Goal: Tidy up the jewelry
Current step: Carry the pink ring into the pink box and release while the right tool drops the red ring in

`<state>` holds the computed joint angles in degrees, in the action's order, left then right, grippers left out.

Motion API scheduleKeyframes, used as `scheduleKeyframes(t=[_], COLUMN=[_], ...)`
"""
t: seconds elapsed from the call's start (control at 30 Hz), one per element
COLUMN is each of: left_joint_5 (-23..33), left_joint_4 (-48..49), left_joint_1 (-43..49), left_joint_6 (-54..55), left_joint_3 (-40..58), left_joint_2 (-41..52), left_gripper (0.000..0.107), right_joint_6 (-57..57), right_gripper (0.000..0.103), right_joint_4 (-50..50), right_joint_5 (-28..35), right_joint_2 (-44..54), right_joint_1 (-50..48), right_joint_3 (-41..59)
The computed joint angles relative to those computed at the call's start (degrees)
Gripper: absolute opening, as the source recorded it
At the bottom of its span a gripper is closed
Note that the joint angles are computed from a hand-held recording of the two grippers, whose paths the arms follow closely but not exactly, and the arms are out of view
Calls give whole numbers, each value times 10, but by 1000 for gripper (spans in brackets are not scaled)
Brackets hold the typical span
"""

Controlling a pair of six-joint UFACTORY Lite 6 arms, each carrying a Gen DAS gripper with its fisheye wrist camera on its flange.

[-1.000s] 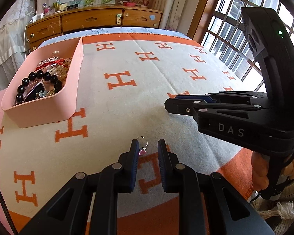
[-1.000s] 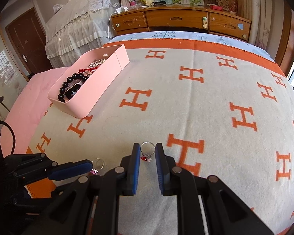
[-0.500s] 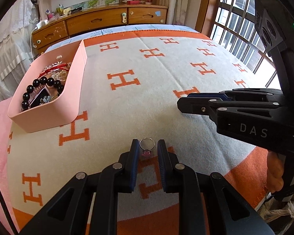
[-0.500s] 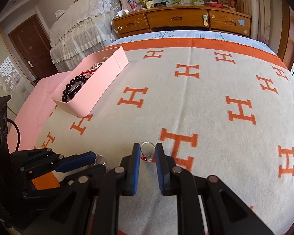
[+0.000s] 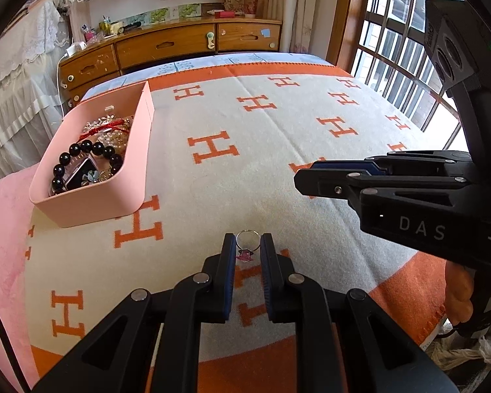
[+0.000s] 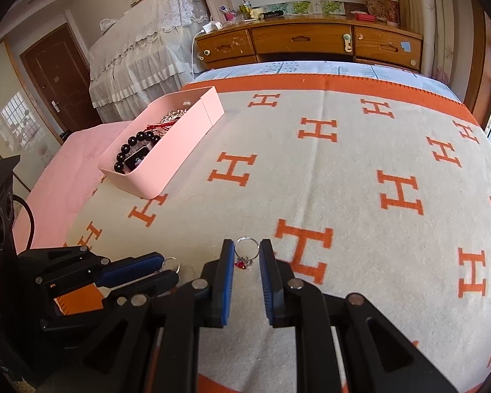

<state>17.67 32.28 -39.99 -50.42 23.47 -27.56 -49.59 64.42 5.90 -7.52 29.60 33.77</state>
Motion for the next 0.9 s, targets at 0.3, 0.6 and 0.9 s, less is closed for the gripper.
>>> scheduleKeyframes(t=[0.3,0.6,0.9], left_joint_5=[73,116,138], left_joint_4=[-216,-539,-575], left_joint_1=[188,467,495], left_joint_6=[331,743,789], left_joint_3=[74,324,475], left_joint_2=[-77,155,339], left_gripper=[13,13,26], right_joint_6=[125,213,370], right_gripper=[16,16,19], right_joint_4=[-113,-161,-256], right_joint_5=[68,193,322], right_joint_2=[65,283,489], right_joint_1=[22,20,20], right_joint_3=[142,453,722])
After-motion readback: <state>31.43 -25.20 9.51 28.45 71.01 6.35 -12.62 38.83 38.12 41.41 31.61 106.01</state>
